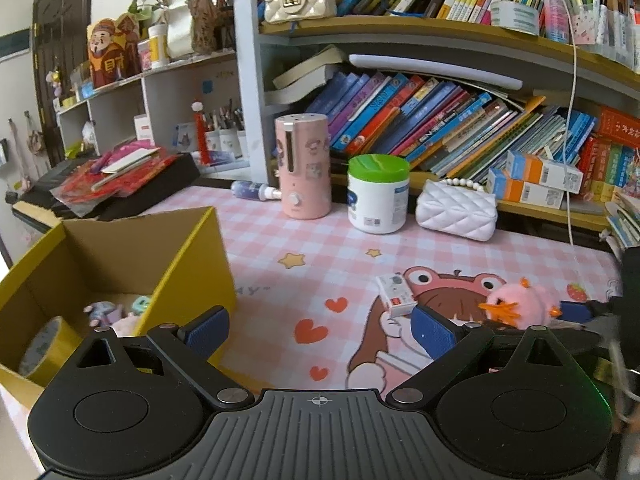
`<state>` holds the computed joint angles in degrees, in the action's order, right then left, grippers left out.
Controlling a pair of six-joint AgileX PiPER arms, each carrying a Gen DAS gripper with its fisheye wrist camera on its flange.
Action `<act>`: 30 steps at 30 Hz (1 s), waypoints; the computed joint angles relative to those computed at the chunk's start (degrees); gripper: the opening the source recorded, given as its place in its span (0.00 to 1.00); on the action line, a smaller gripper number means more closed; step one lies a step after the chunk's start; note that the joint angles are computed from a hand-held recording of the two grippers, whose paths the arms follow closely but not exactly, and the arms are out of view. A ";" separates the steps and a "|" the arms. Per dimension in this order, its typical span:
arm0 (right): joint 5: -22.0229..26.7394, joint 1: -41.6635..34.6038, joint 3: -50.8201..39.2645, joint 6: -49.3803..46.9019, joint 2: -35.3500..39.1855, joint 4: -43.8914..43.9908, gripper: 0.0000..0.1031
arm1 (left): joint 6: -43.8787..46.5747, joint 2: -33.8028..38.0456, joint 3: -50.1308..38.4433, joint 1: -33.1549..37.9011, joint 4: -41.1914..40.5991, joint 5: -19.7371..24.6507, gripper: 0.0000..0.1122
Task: Organize objects
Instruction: 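Grasp the pink plush pig with the right tool while the left tool grasps the white card box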
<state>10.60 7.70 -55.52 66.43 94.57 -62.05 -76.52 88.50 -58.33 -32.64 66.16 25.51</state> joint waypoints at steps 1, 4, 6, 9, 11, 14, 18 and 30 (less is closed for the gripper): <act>0.29 -0.13 1.17 2.58 -1.44 -2.30 0.78 | -0.27 0.71 -0.54 -0.05 0.05 -0.39 0.88; 1.59 -0.35 4.63 9.23 -5.56 -8.49 0.78 | -0.10 3.29 -2.60 -0.55 -0.80 -1.12 0.88; 2.19 -0.65 6.88 11.26 -8.23 -10.58 0.78 | 0.09 5.03 -4.01 -0.88 -1.63 -1.49 0.88; 2.67 -1.09 9.44 11.82 -11.37 -10.42 0.78 | 1.70 7.84 -6.25 -1.38 -3.74 -2.06 0.87; 2.83 -1.36 10.68 9.97 -13.00 -7.85 0.78 | 3.72 9.97 -8.04 -1.65 -5.55 -2.28 0.87; 2.80 -1.90 12.16 5.51 -14.96 -2.56 0.78 | 3.73 13.41 -10.42 -2.18 -4.07 -2.20 0.85; 2.99 -2.51 14.10 3.10 -16.32 0.85 0.78 | 7.10 18.39 -15.21 -1.50 -7.83 -1.75 0.75; 2.62 -3.46 15.21 -11.60 -17.48 15.32 0.78 | 16.73 30.44 -28.55 0.30 -15.26 -2.23 0.50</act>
